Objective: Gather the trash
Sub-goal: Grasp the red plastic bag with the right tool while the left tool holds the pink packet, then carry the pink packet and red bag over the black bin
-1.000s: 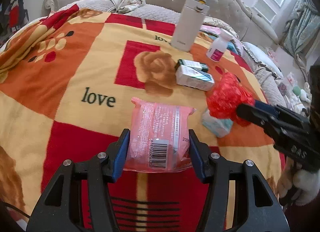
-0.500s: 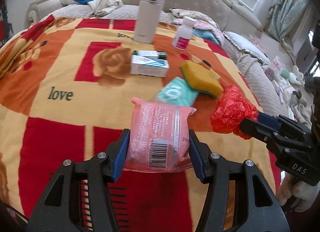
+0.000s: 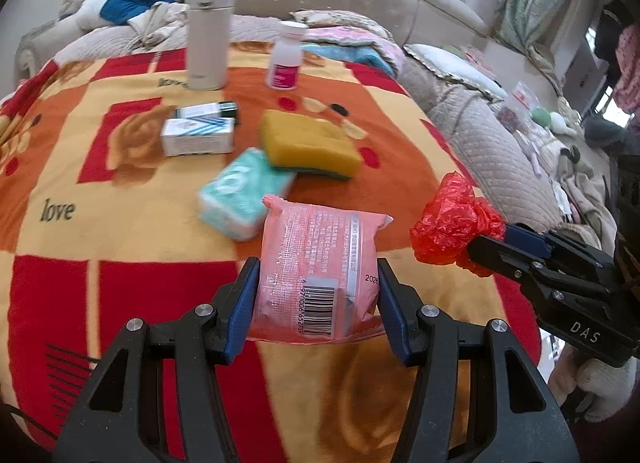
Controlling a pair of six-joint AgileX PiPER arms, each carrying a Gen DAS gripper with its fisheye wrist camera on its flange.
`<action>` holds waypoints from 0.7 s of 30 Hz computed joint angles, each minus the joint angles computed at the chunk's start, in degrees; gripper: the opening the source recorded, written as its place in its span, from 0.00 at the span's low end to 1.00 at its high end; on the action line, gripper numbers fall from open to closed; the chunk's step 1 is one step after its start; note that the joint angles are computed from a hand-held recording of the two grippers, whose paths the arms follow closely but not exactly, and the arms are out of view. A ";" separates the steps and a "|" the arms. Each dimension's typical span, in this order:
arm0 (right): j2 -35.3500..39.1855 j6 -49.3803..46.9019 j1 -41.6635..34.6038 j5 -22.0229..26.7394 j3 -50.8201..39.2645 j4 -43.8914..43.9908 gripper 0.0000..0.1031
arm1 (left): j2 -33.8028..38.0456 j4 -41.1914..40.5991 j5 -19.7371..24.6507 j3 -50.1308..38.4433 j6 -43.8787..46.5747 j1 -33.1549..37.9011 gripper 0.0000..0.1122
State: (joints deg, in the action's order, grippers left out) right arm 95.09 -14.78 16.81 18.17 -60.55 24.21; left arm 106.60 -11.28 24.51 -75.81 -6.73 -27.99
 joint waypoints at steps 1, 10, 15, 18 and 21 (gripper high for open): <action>-0.81 -1.34 -0.96 -0.21 1.13 1.33 0.36 | 0.39 0.49 0.24 -0.68 -0.50 -0.67 0.48; -5.97 -11.83 -9.05 -0.55 8.49 10.92 0.36 | 4.16 4.90 2.71 -7.03 -4.88 -6.52 0.48; -8.20 -18.05 -13.62 -0.32 11.73 16.45 0.36 | 6.64 5.48 4.43 -11.19 -5.69 -9.36 0.48; -9.38 -21.10 -16.56 0.08 13.47 18.84 0.36 | 8.54 4.39 5.74 -14.22 -5.29 -10.69 0.48; -10.78 -25.74 -20.54 0.85 15.45 22.34 0.36 | 10.63 4.84 6.81 -17.45 -6.24 -12.32 0.48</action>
